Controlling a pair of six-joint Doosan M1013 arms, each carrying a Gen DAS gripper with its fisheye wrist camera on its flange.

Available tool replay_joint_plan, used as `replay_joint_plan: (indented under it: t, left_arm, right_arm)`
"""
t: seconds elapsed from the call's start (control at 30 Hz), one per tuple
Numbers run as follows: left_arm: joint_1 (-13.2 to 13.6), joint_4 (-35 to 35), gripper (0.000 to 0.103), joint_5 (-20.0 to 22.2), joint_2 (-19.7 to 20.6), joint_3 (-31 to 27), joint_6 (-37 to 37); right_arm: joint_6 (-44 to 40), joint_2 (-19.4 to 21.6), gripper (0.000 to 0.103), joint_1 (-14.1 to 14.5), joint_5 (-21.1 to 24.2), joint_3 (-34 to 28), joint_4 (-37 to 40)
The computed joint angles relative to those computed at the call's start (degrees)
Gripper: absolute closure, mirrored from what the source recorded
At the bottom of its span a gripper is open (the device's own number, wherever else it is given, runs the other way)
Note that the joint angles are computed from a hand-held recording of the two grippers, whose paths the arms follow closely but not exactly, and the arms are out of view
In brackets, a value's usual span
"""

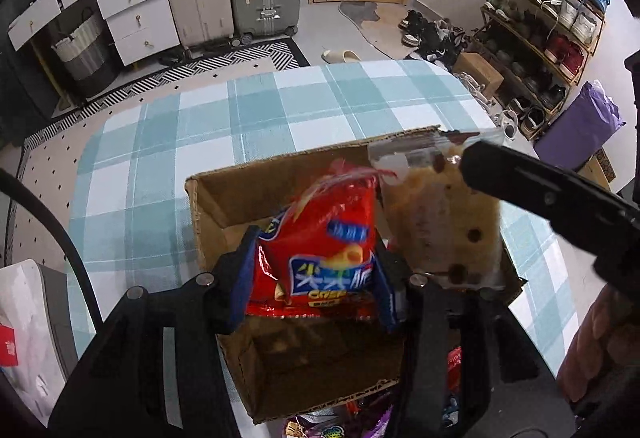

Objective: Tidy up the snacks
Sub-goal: 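Carry the chip bag into the box with the left gripper while the right drops the bread pack, then move both open grippers back toward the remaining snack pile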

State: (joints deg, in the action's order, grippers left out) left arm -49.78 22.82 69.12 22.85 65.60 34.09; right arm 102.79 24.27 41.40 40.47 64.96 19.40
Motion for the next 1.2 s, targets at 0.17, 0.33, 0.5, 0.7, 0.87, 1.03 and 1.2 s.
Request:
replay_joint_plan:
  t: [0.17, 0.33, 0.5, 0.7, 0.87, 1.03, 1.2]
  left_arm:
    - [-0.4, 0.8, 0.046, 1.8, 0.1, -0.7, -0.6]
    - [-1.2, 2.0, 0.043, 2.9, -0.9, -0.7, -2.0]
    - [-2.5, 4.8, 0.036, 4.1, -2.5, 0.2, -5.5]
    - [-5.1, 7.9, 0.034, 6.7, -4.4, 0.7, -7.8]
    - [-8.9, 13.7, 0.024, 7.7, -6.7, 2.3, -12.6]
    - [-13.3, 20.3, 0.023, 10.1, -8.4, 4.1, -17.6]
    - [-17.6, 25.2, 0.021, 12.6, -9.3, 5.5, -21.1]
  right_arm:
    - [3.2, 0.0, 0.088, 0.3, 0.8, -0.2, -3.6]
    - [4.1, -1.1, 0.085, 0.0, 0.6, 0.8, -4.5]
    - [4.2, -2.9, 0.083, 0.3, 0.3, 2.3, -5.6]
    - [4.7, -5.4, 0.082, 1.4, 0.6, 3.6, -8.3]
    - [5.8, -8.3, 0.069, 2.8, 0.0, 5.6, -11.6]
    - [7.1, -11.7, 0.055, 4.8, -1.6, 8.2, -16.2]
    - [7.3, -14.7, 0.05, 7.1, -3.5, 11.2, -19.7]
